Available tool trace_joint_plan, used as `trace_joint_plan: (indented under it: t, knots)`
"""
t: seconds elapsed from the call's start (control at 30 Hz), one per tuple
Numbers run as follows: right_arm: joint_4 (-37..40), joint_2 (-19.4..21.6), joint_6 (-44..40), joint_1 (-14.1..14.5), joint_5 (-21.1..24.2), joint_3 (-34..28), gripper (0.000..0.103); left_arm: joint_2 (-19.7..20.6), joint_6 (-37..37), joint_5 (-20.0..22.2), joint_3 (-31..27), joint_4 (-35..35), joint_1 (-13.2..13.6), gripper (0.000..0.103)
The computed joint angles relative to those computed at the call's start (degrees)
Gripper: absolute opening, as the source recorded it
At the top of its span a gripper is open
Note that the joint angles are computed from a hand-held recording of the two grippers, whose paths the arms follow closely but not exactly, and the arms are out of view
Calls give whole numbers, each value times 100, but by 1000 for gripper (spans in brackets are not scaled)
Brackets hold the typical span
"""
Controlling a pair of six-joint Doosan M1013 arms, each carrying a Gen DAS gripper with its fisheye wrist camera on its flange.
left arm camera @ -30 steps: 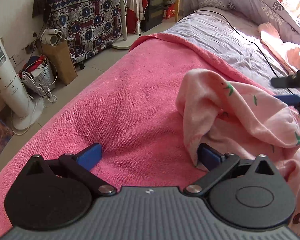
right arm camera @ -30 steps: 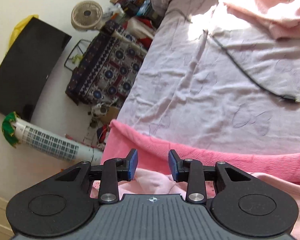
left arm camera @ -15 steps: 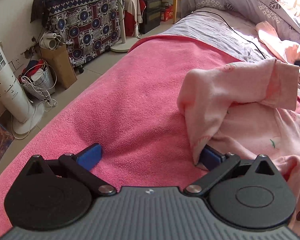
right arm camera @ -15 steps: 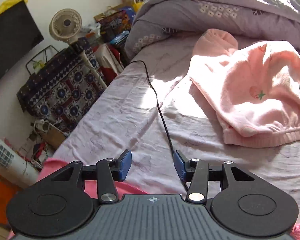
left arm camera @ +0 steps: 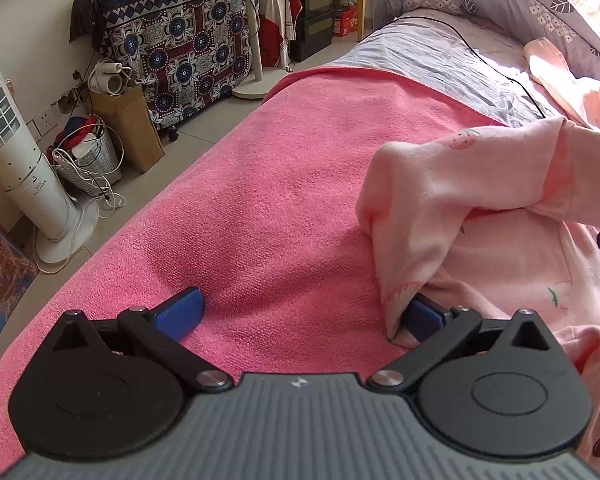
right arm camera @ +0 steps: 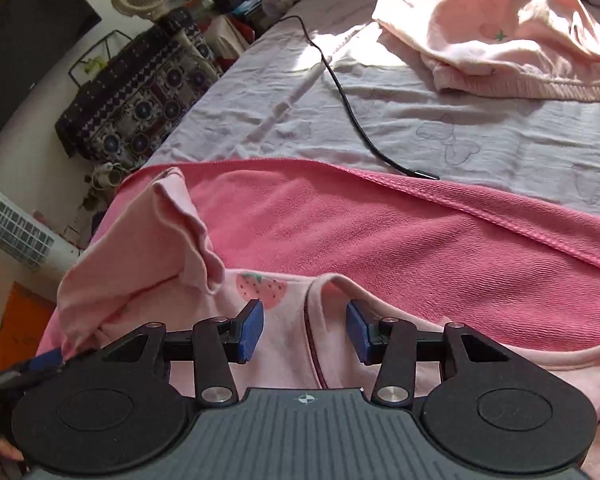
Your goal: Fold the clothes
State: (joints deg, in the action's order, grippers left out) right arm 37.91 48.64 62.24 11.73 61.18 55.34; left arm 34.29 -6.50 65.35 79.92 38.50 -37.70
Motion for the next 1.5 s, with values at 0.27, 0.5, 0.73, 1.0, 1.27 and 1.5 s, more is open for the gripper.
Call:
trace_joint_plan:
  t: [0.27, 0.5, 0.73, 1.0, 1.27, 1.5]
  knots:
    - [-417, -35, -315, 217, -1145, 56, 4, -57, -280, -93, 41, 62, 58, 103]
    - [-712, -439, -468, 252, -1761, 537, 55, -62, -84, -186, 110, 208, 46, 103]
    - [408, -501, -2272, 355, -1451, 512, 77, -37, -100, -177, 131, 357, 12, 103]
    - [-216, -220, -1352, 555, -806, -377, 9, -259, 106, -483, 202, 175, 46, 103]
    - [563, -330, -296, 84, -40, -975, 9, -423, 525, -967, 33, 655, -277, 103]
    - [1216, -436, 1056, -452, 681, -1124, 9, 375, 2821, -586, -1197, 789, -624, 103]
